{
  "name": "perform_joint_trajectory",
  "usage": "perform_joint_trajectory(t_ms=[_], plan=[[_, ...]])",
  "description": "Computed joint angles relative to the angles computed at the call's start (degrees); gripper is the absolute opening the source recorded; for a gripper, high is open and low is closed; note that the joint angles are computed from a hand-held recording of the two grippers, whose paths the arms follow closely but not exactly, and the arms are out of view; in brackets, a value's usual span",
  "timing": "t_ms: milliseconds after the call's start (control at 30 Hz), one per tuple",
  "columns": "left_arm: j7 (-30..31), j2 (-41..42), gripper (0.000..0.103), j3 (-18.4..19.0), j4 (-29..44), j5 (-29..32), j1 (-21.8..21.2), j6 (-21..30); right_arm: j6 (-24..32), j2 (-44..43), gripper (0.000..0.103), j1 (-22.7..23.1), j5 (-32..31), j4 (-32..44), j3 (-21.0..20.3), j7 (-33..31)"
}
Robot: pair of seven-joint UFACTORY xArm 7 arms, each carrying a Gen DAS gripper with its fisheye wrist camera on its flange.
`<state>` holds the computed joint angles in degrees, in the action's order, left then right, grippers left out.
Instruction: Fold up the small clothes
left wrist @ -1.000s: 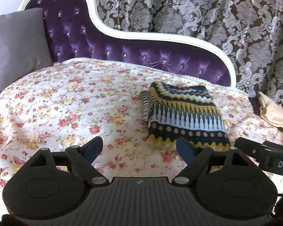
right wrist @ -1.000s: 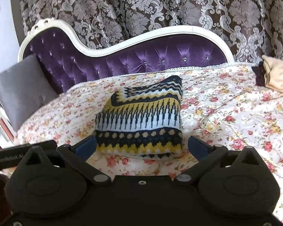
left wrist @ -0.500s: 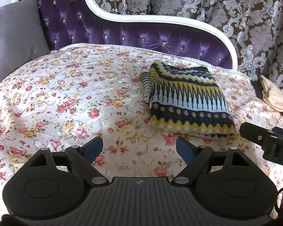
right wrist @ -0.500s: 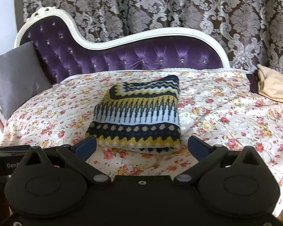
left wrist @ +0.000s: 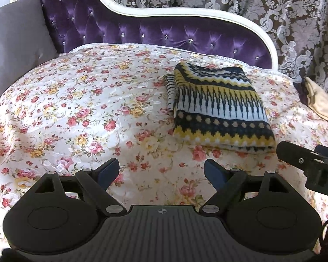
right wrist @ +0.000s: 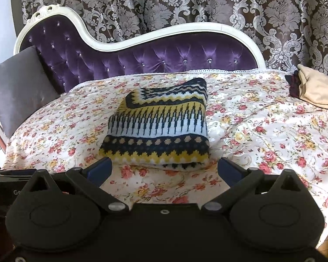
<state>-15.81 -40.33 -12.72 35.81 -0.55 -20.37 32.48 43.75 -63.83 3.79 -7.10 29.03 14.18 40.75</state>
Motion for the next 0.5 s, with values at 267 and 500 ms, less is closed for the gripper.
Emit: perform_joint_trajectory(t_ms=[267, 500], plan=[[1.0, 0.3, 0.084, 0.2, 0.3, 0.0, -0.6, -0.2, 0.6, 0.5, 0.102, -0.2, -0.1, 0.5, -0.4, -0.2], [1.5, 0.7, 0.084, 0.5, 0.6, -0.5, -0.9, -0.2, 0.5, 0.9, 0.102, -0.2, -0.1, 0.6, -0.7, -0.5]])
